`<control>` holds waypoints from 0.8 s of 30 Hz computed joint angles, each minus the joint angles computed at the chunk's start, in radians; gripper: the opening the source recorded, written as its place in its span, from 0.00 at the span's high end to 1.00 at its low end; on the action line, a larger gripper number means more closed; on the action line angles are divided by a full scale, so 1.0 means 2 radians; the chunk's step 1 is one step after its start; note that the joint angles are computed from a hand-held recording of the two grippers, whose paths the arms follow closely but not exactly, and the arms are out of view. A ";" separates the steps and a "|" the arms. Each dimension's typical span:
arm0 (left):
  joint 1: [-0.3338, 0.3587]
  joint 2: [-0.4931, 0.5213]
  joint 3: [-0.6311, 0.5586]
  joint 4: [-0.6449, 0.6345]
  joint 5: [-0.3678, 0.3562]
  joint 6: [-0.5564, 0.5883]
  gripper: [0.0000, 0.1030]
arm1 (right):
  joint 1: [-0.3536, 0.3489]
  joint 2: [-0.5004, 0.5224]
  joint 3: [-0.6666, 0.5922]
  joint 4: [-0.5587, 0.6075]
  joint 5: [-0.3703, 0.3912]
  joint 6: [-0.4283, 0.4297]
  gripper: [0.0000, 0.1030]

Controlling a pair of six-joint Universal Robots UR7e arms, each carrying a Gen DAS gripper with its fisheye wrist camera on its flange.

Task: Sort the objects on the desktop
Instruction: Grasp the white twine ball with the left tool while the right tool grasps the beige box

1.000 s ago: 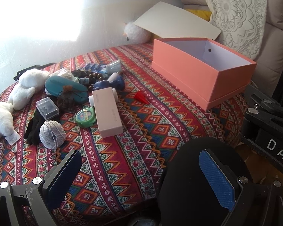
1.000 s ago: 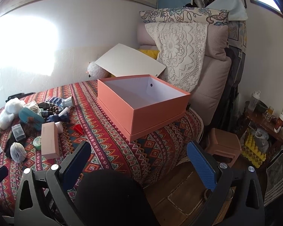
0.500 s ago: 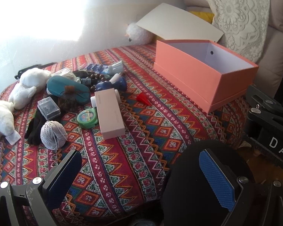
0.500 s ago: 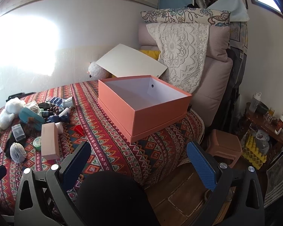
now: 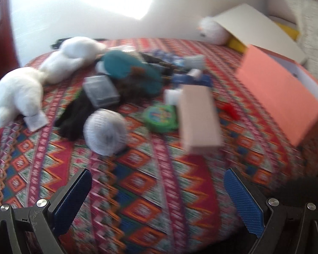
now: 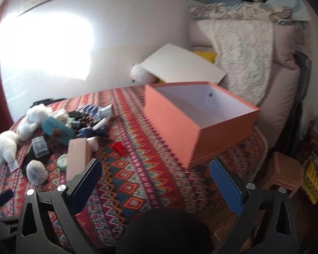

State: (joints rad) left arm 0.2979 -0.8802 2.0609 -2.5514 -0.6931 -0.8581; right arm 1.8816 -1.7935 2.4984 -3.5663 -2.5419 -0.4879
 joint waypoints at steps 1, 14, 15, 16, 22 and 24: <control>0.006 0.001 0.002 -0.004 0.010 0.000 0.01 | -0.009 0.003 0.000 0.016 0.015 0.012 0.00; 0.096 0.014 0.033 -0.183 -0.012 0.072 0.01 | -0.084 0.139 -0.061 0.096 0.135 0.063 0.00; 0.099 0.018 0.029 -0.186 -0.014 0.076 0.01 | -0.088 0.150 -0.067 0.097 0.137 0.064 0.00; 0.101 0.023 0.025 -0.189 -0.016 0.082 0.01 | -0.091 0.157 -0.072 0.102 0.137 0.067 0.01; 0.116 0.064 -0.019 -0.204 -0.008 0.124 0.01 | -0.107 0.188 -0.093 0.113 0.148 0.063 0.04; 0.120 0.074 -0.032 -0.200 0.001 0.126 0.01 | -0.110 0.195 -0.098 0.105 0.152 0.056 0.07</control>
State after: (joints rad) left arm 0.5389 -0.7325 1.9976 -2.9508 -0.6903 -0.6064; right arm 1.6609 -1.4043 2.3022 -3.3554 -2.2375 -0.3761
